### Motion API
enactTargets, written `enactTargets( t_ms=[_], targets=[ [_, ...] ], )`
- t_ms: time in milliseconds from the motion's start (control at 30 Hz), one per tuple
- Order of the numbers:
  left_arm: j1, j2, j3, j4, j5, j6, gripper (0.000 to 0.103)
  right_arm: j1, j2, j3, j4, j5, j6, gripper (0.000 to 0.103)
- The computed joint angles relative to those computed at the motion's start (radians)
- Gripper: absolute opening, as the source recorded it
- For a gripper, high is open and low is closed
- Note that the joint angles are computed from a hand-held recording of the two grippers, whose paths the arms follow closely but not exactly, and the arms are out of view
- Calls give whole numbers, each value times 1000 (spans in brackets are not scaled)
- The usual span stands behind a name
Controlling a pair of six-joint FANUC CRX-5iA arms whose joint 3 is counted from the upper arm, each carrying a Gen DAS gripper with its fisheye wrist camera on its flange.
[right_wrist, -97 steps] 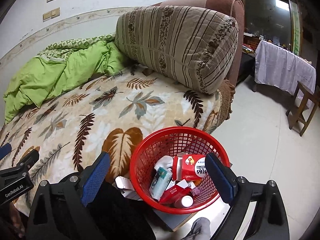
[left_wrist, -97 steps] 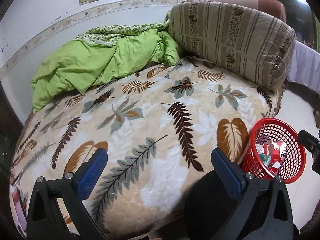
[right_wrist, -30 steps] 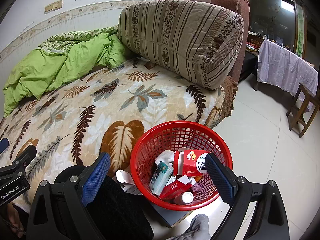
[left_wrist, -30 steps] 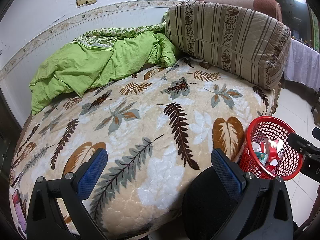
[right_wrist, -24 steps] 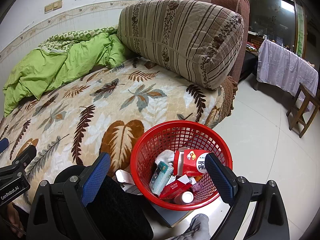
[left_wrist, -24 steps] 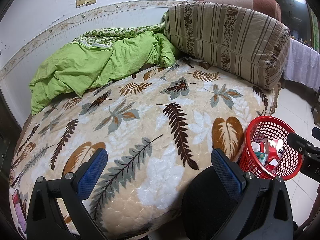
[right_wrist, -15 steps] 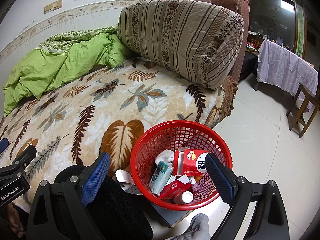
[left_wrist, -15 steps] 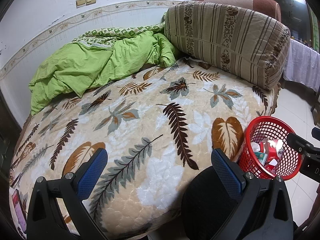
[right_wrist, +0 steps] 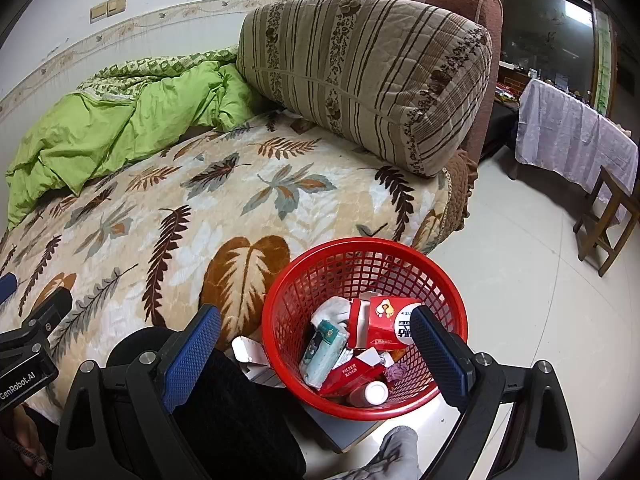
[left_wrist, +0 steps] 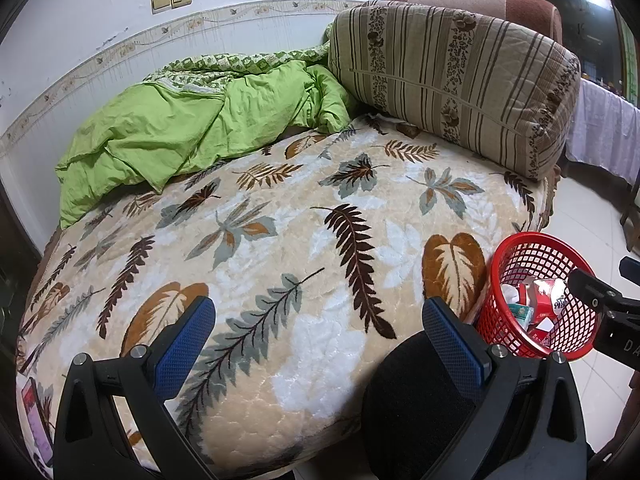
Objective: Collect trash
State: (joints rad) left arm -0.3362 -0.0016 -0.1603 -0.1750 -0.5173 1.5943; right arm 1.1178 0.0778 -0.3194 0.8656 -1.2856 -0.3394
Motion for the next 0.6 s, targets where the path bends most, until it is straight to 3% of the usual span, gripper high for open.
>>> enactTargets(
  t_ms=[167,367,500,600],
  targets=[
    [11,-1,-5,14,5,-16,103,-5,1,4,3,2,13,96],
    [-14,15,14,-17,-15,49,103,-16,4,11,-1,33,52,96],
    [-8,24,29,-27,-33,94,103,-37,3,12,30,100,93,97],
    [52,30,29,24,-58,84,103,-75,25,44,53,165,150,96]
  ],
)
